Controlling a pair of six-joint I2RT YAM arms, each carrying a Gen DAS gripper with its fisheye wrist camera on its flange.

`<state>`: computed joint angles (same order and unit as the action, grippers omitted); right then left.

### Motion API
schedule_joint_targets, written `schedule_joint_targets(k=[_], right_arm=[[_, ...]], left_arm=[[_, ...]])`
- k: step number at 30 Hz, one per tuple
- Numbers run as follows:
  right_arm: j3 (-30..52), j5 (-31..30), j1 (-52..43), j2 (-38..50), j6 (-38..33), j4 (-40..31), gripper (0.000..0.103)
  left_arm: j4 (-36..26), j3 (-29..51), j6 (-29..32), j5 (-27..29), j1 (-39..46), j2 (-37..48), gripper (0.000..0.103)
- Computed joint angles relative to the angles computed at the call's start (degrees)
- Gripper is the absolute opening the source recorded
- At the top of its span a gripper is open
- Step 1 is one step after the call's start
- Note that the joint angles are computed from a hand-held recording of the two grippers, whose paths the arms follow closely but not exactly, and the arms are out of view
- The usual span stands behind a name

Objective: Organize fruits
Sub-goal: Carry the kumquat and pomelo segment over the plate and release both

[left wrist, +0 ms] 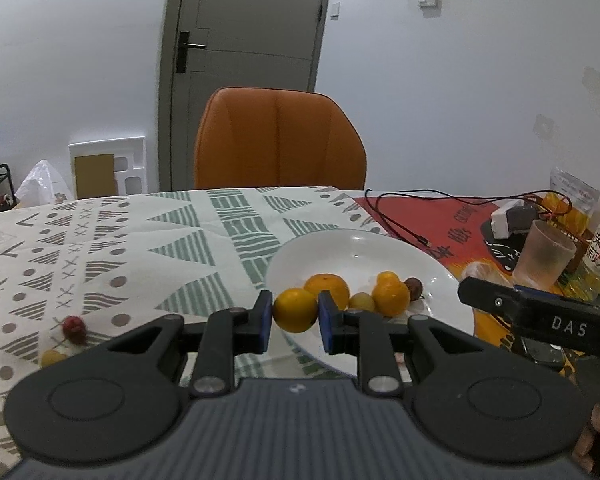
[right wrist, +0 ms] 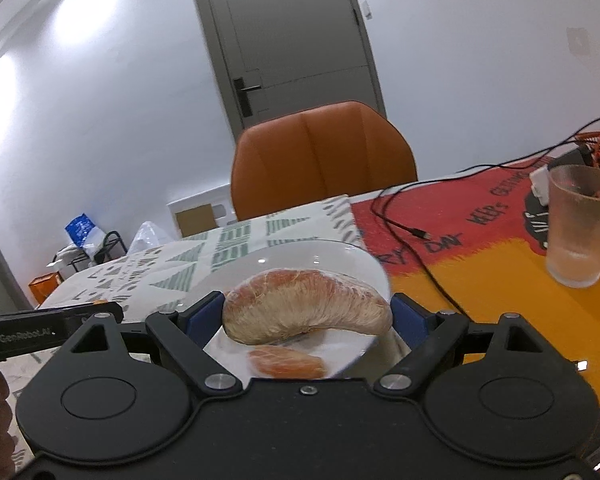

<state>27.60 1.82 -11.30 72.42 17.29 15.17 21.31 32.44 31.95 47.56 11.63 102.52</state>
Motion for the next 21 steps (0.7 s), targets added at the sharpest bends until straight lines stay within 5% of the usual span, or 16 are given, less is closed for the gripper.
schedule_joint_targets(k=[14,21], right_arm=[[-0.1,-4.4,-2.7,3.1,-0.9,3.5,0.089],[-1.6,-5.5,-2.2,0.4,0.2,0.7,0.089]], left_arm=[[2.9,-0.1,-2.7,-2.8,-5.3,1.6,0.023],[3.8,-1.0,-2.7,-3.1,-3.3,0.5,0.04]])
